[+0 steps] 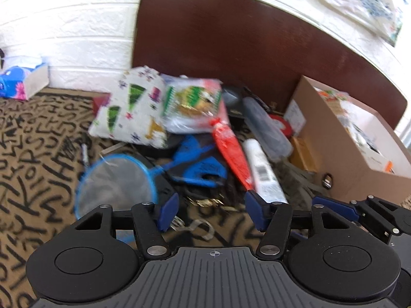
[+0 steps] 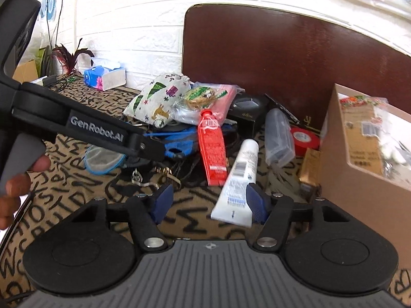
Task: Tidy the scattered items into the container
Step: 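Reach the right tool to the blue fly swatter handle and grasp it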
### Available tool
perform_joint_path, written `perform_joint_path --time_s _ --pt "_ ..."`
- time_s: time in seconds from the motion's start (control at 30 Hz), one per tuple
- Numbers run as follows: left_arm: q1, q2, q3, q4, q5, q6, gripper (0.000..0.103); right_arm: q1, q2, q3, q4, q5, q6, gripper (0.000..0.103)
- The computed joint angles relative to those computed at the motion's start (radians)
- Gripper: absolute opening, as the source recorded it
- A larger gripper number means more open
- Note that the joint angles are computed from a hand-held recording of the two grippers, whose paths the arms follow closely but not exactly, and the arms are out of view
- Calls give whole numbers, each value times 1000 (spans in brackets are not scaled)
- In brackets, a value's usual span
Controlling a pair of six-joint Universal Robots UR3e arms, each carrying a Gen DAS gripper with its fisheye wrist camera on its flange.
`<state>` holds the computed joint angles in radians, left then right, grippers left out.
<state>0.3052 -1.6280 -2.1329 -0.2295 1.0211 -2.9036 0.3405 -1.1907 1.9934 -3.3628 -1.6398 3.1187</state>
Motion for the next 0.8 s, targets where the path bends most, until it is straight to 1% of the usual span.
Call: perform_joint_path --time_s 0.13,0.23,0.37,0.43,0.53,0.63,0.67,0.73,0.8 --pt "7 -61 77 14 10 -13 73 -11 54 -88 27 14 0 67" --pt "4 -111 134 13 16 -3 73 -19 88 -145 50 27 0 67" --pt "-5 -170 205 -10 71 34 73 -27 128 -211 83 73 3 64" --pt "29 -170 203 -18 58 28 74 -24 150 -239 91 95 3 63" --pt "101 -152 186 -42 13 21 80 -8 191 -291 90 107 -25 62" --pt "142 -152 179 -55 28 25 81 17 242 -376 124 89 -68 60" --pt "154 -156 182 -66 28 31 81 17 252 -397 137 99 -65 59" --pt "179 -166 182 -83 14 39 82 7 265 -431 171 142 -22 59" --pt "205 -180 182 -92 -18 43 87 -5 274 -455 196 188 23 59"
